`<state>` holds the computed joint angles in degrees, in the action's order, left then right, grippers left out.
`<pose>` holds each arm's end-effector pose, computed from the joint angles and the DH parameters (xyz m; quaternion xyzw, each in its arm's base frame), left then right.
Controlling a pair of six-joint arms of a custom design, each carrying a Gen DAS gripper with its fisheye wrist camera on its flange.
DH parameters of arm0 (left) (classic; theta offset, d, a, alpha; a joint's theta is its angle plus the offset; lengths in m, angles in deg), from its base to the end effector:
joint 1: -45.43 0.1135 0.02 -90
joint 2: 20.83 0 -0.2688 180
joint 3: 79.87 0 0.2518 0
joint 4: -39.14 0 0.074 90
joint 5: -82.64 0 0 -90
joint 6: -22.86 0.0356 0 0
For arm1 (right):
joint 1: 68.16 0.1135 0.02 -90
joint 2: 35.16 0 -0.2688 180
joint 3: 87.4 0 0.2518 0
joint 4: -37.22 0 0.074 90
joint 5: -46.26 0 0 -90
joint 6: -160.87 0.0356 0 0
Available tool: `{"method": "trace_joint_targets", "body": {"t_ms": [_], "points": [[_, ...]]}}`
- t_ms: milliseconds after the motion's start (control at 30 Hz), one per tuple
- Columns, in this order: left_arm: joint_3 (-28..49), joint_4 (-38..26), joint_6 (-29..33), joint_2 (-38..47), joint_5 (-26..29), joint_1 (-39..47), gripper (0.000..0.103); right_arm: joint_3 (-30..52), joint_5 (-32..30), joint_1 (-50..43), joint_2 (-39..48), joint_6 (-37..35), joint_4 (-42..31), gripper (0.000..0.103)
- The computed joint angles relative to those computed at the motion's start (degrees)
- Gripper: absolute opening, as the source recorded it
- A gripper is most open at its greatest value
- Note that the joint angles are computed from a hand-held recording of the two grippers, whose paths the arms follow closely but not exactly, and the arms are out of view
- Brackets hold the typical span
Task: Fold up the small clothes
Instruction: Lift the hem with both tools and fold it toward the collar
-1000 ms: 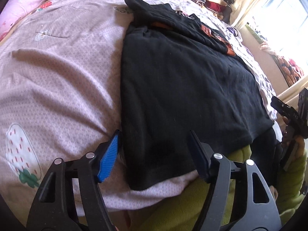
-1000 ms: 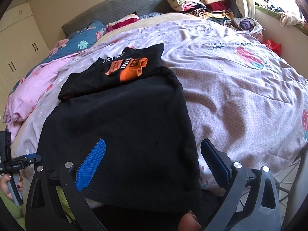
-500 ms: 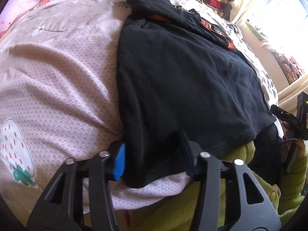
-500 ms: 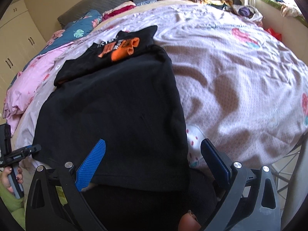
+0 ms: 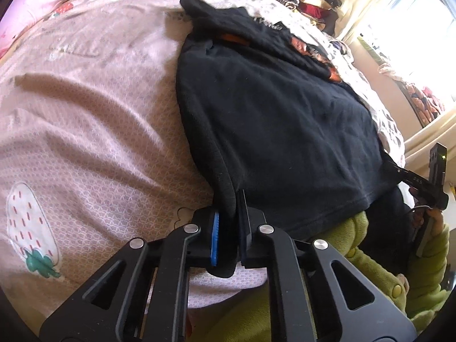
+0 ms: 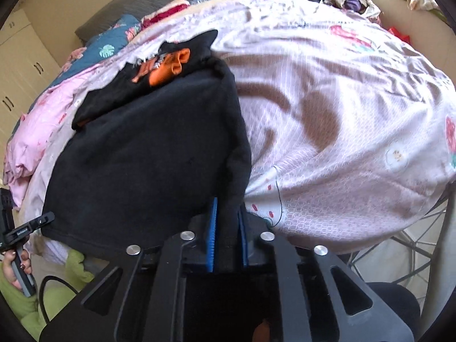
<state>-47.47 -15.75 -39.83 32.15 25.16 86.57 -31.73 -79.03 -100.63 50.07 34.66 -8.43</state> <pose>0.1030 0.0645 0.1389 -0.0795 0.9496 -0.1614 0.2566 0.2160 -0.1131 0.1575 -0.0698 0.9433 0.1790 0.2708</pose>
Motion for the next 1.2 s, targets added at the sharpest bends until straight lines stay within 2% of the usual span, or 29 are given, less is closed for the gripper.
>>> {"method": "trace_joint_targets", "body": {"t_ms": [167,433,600,900,1200], "points": [[2.7,-4.8,2.4,-2.1,2.8,2.1,0.003,0.3,-7.5,-2.1,-4.3,-1.8,-2.2,0.009],[8.8,-9.6,5.6,-0.7,8.7,7.0,0.003,0.8,-13.1,-4.3,-9.1,0.7,-1.6,0.009],[11.8,-8.6,3.7,-0.5,10.8,7.6,0.002,1.4,-14.9,-4.6,-11.9,1.9,-1.5,0.009],[14.5,-6.7,1.8,2.1,14.4,9.3,0.002,2.7,-14.5,-1.0,-15.7,8.6,1.9,0.009],[17.5,-0.1,-6.6,5.2,16.4,7.5,0.002,5.6,-12.0,3.5,-14.5,19.1,8.2,0.009]]}}
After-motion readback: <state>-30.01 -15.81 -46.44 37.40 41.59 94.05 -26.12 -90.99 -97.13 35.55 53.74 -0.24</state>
